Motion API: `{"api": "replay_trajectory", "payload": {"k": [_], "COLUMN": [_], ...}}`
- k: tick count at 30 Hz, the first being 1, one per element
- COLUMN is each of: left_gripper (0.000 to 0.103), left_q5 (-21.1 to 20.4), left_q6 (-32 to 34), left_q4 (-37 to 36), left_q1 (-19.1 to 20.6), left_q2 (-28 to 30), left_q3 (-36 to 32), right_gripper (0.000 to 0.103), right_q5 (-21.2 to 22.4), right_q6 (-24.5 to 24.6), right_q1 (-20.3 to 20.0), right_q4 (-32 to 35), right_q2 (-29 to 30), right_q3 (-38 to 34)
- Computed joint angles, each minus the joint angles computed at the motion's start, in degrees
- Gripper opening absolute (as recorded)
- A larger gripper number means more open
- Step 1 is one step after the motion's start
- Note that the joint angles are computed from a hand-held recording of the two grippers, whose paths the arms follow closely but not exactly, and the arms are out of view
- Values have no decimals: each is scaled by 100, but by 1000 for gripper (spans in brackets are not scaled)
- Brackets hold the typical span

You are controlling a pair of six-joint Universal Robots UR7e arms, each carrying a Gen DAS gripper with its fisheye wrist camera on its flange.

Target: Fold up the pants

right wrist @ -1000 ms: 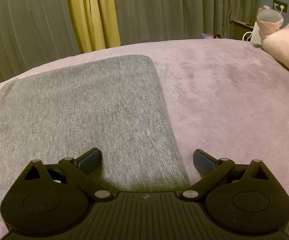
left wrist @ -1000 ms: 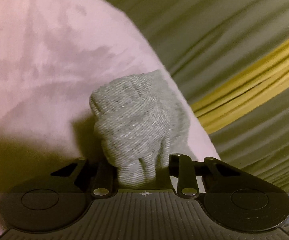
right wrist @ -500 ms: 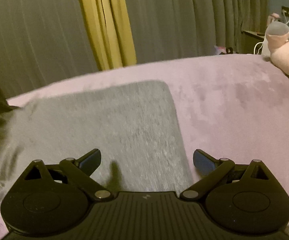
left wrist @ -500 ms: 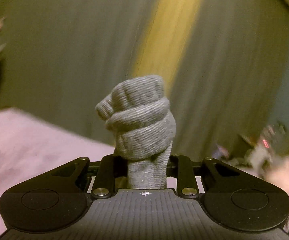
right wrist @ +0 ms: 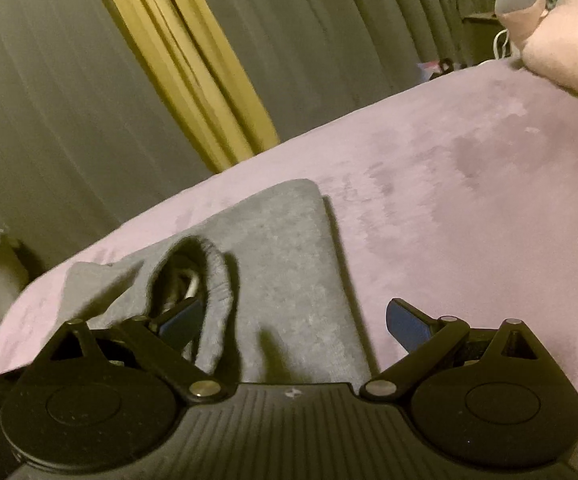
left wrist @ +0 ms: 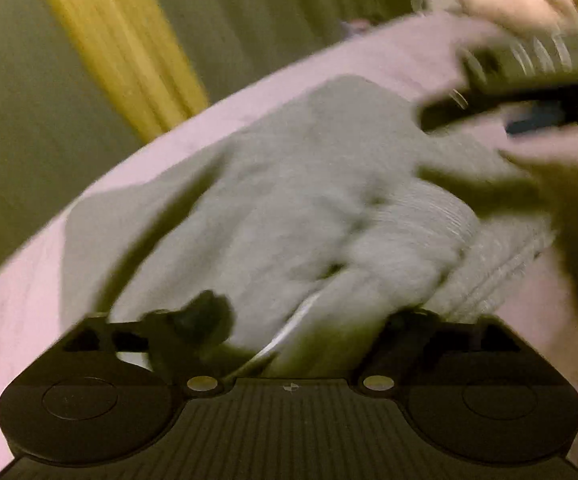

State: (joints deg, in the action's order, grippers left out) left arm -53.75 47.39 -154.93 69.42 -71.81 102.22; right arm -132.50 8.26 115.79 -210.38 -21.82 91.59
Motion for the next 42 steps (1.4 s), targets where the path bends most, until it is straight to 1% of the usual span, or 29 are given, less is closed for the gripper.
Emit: {"api": "replay_trajectory", "payload": {"k": [1, 2, 3, 4, 6, 8, 9, 10, 12, 13, 15, 16, 17, 19, 21, 23, 25, 26, 27, 28, 29, 30, 32, 33, 35, 38, 40, 41, 42], "left_gripper": [95, 96, 97, 97, 97, 97, 97, 97, 97, 97, 97, 97, 97, 96, 95, 95, 95, 95, 95, 95, 95, 95, 96, 96, 96, 96, 96, 96, 96], "left_q5": [-155, -270, -312, -258, -22, 597, 870, 1030, 1106, 925, 54, -156, -228, -487, -649, -767, -907, -970, -1028, -1091, -1148, -1232, -1301, -1380, -1390, -1358, -1362, -1353, -1330], "left_q6": [-376, -698, -1019, -1341, -2023, -2656, -2997, -3322, -3622, -3947, -4776, -5112, -5362, -5636, -5784, -5848, -5867, -5906, -5970, -6051, -6145, -6246, -6424, -6476, -6631, -6819, -6897, -6921, -6938], "left_q4": [382, 601, 695, 745, 692, 256, 232, 238, -25, 134, 686, 871, 1063, 1294, 1326, 1406, 1331, 1333, 1325, 1252, 1197, 1069, 867, 803, 665, 452, 420, 428, 436], "left_q1": [53, 116, 196, 234, 332, 323, 374, 428, 531, 649, 1003, 1090, 1157, 1283, 1371, 1424, 1518, 1532, 1541, 1581, 1606, 1654, 1701, 1742, 1785, 1798, 1813, 1807, 1798], "left_q2": [-213, -385, -539, -661, -934, -1082, -1112, -1160, -1233, -1278, -1330, -1244, -1220, -1200, -1188, -1196, -1120, -1128, -1160, -1165, -1205, -1217, -1260, -1267, -1266, -1293, -1287, -1308, -1315], "left_q3": [-70, -136, -192, -207, -156, -21, -74, -142, -149, -254, -541, -713, -829, -941, -976, -1040, -1007, -1003, -984, -957, -923, -887, -807, -795, -765, -698, -696, -686, -684], "right_gripper": [99, 99, 99, 99, 99, 99, 99, 99, 99, 99, 99, 99, 99, 99, 99, 98, 98, 96, 88, 81, 69, 63, 59, 56, 52, 45, 44, 43, 42], "right_q5": [56, 76, 119, 186, 319, 428, 463, 502, 594, 627, 877, 989, 1123, 1491, 1750, 1824, 2049, 1908, 1738, 1552, 1276, 1136, 1156, 1147, 1089, 1006, 1178, 1386, 1674], "right_q6": [44, 65, 98, 124, 201, 261, 300, 326, 440, 574, 956, 1168, 1414, 1871, 2129, 2194, 2251, 2246, 2160, 2052, 1977, 1875, 1814, 1856, 1928, 1437, 1061, 857, 772], "right_q1": [-17, -32, -35, -37, -30, -5, 21, 49, 88, 100, 47, 8, -47, -166, -254, -251, -272, -227, -182, -135, -73, -34, -24, -16, 31, 188, 305, 359, 369], "right_q4": [49, 77, 103, 121, 280, 453, 562, 636, 776, 910, 1254, 1438, 1581, 1628, 1889, 2150, 2338, 2575, 2763, 2925, 3142, 3236, 3200, 3285, 3551, 3509, 3169, 2867, 2535], "right_q2": [-21, -25, -33, -43, -68, -73, -77, -77, -80, -85, -101, -102, -92, -104, -106, -52, 22, 99, 176, 250, 331, 390, 415, 408, 389, 391, 429, 427, 392], "right_q3": [17, 14, 8, 13, -1, -29, -52, -79, -143, -185, -247, -272, -292, -265, -362, -576, -778, -963, -1123, -1263, -1427, -1526, -1562, -1595, -1737, -1986, -2174, -2228, -2189]}}
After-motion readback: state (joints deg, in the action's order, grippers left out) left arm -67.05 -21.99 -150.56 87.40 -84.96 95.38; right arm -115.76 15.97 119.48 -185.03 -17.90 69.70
